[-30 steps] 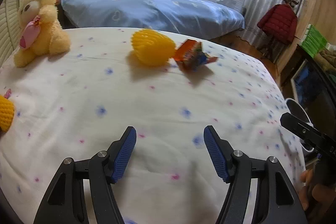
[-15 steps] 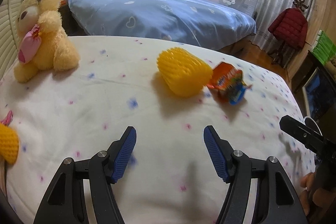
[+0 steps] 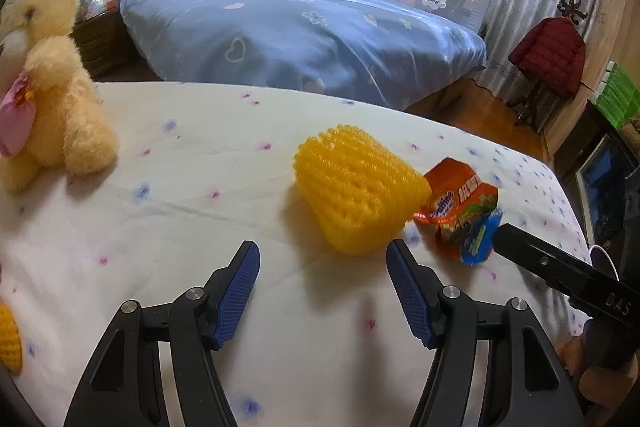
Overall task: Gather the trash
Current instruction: 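Move both tools toward the yellow ball and orange packet on the bed, then grasp the yellow foam net with left tool while right tool grasps the orange packet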
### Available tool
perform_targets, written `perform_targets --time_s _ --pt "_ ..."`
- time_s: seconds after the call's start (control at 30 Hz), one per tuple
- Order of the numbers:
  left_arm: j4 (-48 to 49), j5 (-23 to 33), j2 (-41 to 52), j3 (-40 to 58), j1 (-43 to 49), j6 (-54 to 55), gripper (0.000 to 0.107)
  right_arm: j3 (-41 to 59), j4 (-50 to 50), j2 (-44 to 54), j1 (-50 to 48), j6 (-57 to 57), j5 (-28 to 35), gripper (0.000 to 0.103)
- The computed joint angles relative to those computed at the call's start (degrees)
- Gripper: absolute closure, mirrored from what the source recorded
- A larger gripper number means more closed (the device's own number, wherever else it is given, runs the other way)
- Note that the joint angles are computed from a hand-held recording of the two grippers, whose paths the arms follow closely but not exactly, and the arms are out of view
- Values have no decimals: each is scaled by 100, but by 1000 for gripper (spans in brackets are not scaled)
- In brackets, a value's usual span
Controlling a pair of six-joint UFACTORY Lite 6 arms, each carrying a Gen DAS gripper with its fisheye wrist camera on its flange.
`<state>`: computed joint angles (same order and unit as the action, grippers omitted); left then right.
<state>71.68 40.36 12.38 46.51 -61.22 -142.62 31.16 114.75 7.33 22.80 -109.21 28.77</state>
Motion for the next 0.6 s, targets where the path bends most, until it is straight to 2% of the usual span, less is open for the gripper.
perform_targets --time_s 0.1,0.17,0.2,0.27,0.37,0.6 --pt "237 -140 151 67 192 -53 49 251 -43 268 37 61 -39 48" --pt "383 -267 214 93 279 -113 73 370 -49 421 58 74 -32 66" --pt "538 -378 236 79 348 -206 79 395 -61 460 57 85 -26 72" --pt "678 -408 248 57 363 -347 86 419 -136 549 14 129 69 98" --pt "757 -287 185 -25 267 -532 91 327 -92 484 -40 20 173 101" --pt "273 253 18 -37 -489 -497 93 -226 -291 -286 -248 171 222 103"
